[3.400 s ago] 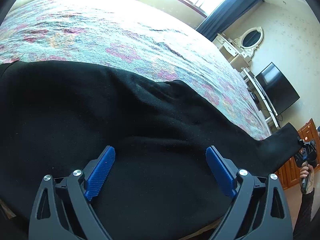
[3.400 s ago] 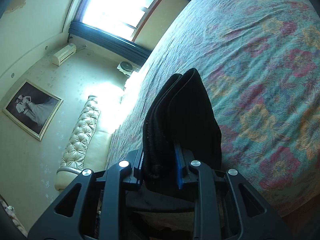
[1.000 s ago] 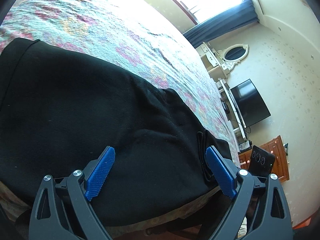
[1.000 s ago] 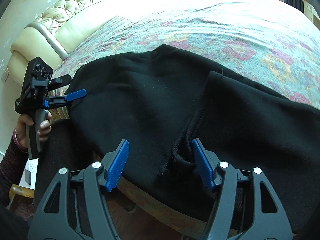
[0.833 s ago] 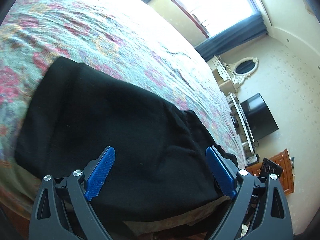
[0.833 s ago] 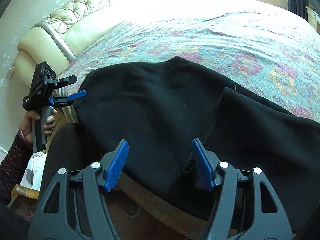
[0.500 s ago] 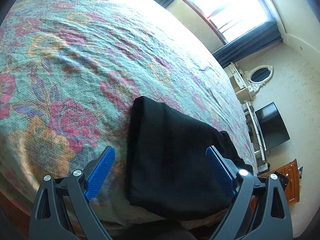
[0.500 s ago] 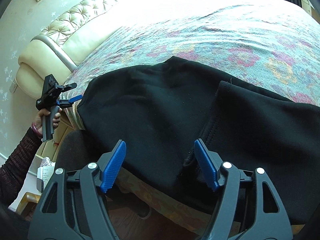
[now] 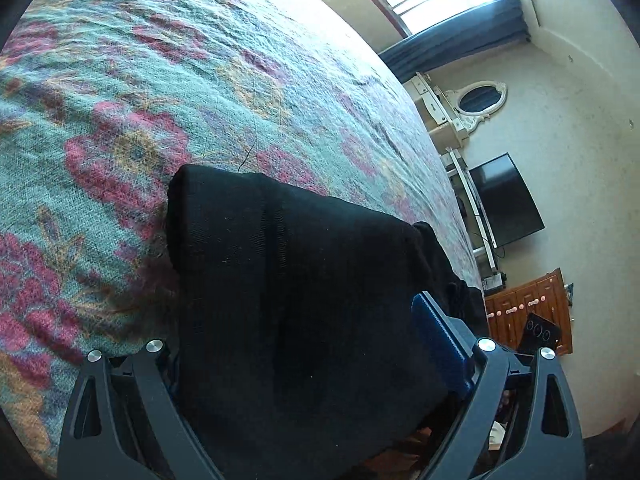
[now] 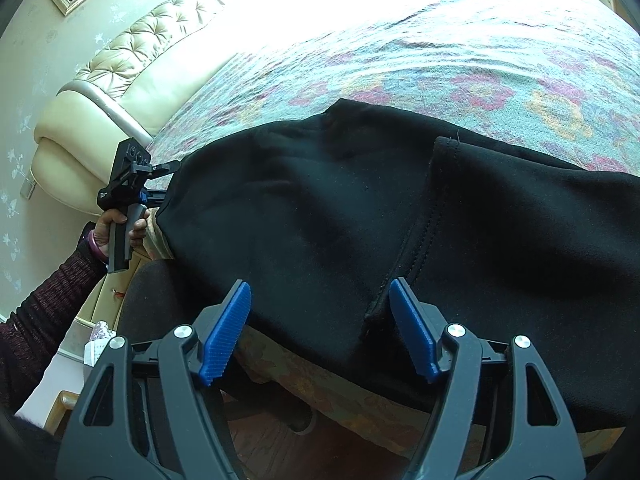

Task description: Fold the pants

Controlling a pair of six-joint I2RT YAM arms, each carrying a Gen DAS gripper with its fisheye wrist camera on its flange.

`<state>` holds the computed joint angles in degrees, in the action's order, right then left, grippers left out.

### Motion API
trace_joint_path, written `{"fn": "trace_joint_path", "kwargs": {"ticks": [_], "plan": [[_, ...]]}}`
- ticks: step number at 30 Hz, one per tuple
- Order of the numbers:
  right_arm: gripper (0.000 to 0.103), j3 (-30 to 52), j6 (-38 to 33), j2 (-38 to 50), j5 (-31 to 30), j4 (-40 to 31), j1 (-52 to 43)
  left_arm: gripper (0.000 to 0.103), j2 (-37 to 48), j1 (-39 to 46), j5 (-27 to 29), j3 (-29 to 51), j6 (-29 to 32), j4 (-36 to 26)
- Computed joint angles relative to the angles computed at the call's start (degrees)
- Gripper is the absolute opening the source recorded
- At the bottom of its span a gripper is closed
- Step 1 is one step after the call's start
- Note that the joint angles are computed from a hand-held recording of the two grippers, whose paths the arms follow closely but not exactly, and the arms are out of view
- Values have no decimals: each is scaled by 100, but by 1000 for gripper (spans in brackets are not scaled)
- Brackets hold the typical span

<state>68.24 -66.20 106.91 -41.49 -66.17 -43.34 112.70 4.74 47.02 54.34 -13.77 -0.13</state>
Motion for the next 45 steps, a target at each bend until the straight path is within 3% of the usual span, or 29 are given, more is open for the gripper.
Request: {"fn": "trace_joint_path", "kwargs": {"ticks": [3, 6, 7, 10, 11, 14, 19, 24, 28, 31, 37, 45], "plan": [[72, 44, -46, 78, -44, -115, -91, 90, -21, 57, 73, -144, -169, 232], [73, 92, -42, 198, -101, -190, -172, 58, -84, 44, -370, -102, -89, -120], [73, 90, -21, 215, -108, -182, -197, 39, -49, 78, -457, -59, -72, -251], [73, 94, 39, 290, -124, -153, -253, 18, 40, 269, -136, -100, -244, -250], [73, 108, 52, 319, -129, -159, -273, 16, -27, 227, -159, -158, -329, -196], [73, 176, 37, 382, -168, -224, -362, 15, -377, 50, -288, -291, -640, -70], [73, 379, -17, 515, -259, -385, -586, 15, -1299, -193, 8, -565, -1170, 115], [73, 617, -93, 738, -365, -624, -867, 15, -1936, -864, -58, -353, -1705, 85], [73, 745, -262, 831, -424, -839, -1057, 15, -1958, -1642, -384, 21, -2295, 295], [73, 876, -416, 908, -483, -1042, -1213, 15, -1721, -2317, -656, 440, -2611, 508], [73, 1188, -505, 1174, -583, -1304, -1428, 15, -469, -3551, -1288, 1965, -2315, 116], [73, 1469, -539, 1448, -626, -1491, -1633, 15, 1289, -4352, -2106, 3322, -2120, -364]]}}
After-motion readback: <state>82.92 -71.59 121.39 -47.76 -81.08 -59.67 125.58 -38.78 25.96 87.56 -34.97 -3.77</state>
